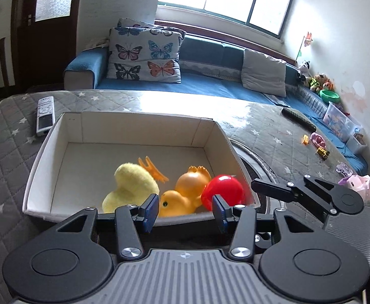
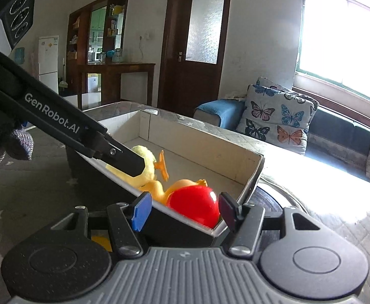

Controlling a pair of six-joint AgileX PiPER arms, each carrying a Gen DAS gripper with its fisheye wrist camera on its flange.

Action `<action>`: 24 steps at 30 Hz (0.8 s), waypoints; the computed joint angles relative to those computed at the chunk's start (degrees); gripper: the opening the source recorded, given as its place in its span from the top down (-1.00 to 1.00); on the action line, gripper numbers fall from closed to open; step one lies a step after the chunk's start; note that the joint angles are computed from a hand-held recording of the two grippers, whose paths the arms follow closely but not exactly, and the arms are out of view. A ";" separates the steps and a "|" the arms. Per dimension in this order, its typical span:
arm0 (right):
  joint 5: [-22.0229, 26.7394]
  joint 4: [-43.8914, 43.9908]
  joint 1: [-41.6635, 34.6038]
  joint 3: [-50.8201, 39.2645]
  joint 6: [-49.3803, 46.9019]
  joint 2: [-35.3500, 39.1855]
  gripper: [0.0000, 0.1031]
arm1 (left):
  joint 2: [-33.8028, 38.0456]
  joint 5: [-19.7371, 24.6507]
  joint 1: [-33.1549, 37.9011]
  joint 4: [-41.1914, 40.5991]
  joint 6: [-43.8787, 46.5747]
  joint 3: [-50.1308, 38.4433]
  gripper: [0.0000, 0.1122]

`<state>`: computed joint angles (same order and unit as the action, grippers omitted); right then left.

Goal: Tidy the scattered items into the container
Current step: 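Move the left gripper down to the yellow rubber duck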

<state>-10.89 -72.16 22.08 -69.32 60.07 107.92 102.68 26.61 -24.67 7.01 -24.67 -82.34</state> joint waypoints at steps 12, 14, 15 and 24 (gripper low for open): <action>-2.56 2.00 0.00 6.55 -0.93 -3.23 -0.23 | -6.51 -2.88 -4.28 12.47 -17.51 10.90 0.13; -2.75 3.72 0.24 8.09 -2.30 -3.95 -0.27 | -6.95 -2.75 -5.07 13.90 -19.65 11.81 0.13; -2.77 4.25 0.38 8.72 -2.70 -4.25 -0.27 | -7.19 -2.63 -5.50 15.14 -21.21 12.35 0.13; -2.70 7.31 1.48 13.49 -4.79 -6.78 -0.30 | -8.99 -2.05 -8.13 20.92 -30.56 16.20 0.13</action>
<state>-13.59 -64.85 23.56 -55.83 55.28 101.14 93.69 24.56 -32.80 27.93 -55.23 -66.14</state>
